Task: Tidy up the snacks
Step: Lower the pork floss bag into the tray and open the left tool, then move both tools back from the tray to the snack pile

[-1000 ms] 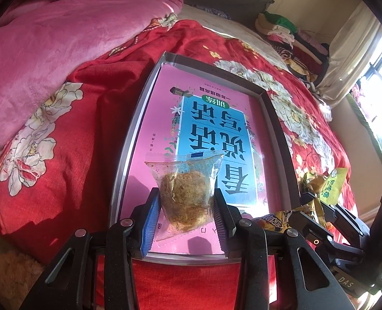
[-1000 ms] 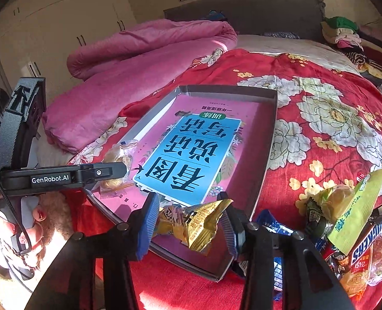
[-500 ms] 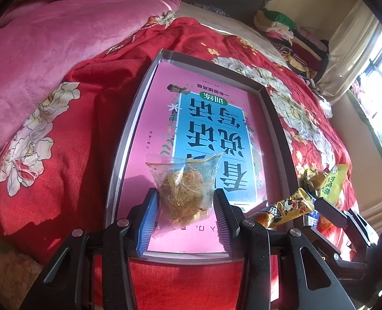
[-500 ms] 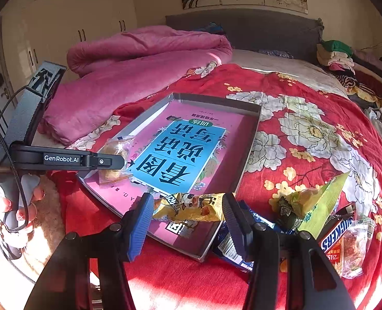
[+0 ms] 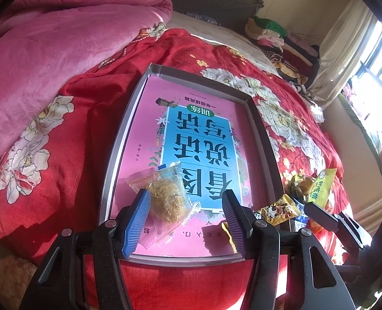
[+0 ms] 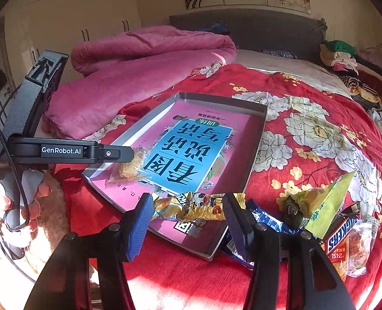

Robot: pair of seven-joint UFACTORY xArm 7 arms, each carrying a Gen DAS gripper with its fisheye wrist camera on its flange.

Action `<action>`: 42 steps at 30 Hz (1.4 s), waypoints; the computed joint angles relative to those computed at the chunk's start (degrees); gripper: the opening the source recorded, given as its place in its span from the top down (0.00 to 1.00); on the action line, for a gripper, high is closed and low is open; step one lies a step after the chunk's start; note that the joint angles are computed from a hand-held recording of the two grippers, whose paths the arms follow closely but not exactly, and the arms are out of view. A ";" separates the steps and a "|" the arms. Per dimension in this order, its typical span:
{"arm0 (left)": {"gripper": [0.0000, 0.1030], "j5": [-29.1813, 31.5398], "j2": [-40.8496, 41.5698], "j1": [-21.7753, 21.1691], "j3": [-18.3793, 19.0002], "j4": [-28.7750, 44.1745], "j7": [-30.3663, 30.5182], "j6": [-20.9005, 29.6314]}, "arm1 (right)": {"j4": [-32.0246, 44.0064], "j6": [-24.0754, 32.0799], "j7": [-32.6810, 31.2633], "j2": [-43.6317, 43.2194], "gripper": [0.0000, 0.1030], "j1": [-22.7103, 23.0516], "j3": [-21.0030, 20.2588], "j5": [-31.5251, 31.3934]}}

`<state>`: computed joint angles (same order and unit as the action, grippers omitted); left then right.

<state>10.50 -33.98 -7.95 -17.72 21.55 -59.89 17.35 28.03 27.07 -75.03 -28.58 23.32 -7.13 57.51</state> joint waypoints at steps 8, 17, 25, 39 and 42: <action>0.36 1.58 -0.37 0.55 -1.94 1.80 -1.47 1.08 | 0.62 0.03 -0.77 -0.92 0.42 -0.97 -1.43 1.36; 0.27 3.81 -0.45 0.57 -4.14 4.02 -3.66 2.64 | 0.76 0.13 -2.21 -3.06 0.39 -2.81 -3.67 2.97; 0.27 5.42 1.21 -0.93 -4.89 6.33 -3.93 3.18 | 0.74 -0.40 -3.66 -4.44 0.35 -4.64 -5.72 3.53; 0.27 7.80 5.27 -3.43 -6.16 10.32 -4.25 3.70 | 1.80 -0.07 -2.18 -4.68 0.35 -8.59 -8.68 1.88; 0.26 8.36 6.37 -3.95 -6.29 11.36 -4.30 3.73 | 1.91 0.02 -2.14 -4.69 0.35 -9.41 -9.40 1.45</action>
<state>18.86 -27.61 -11.90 -24.01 32.91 -64.19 21.08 29.94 27.09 -77.18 -33.27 13.91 -16.54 58.96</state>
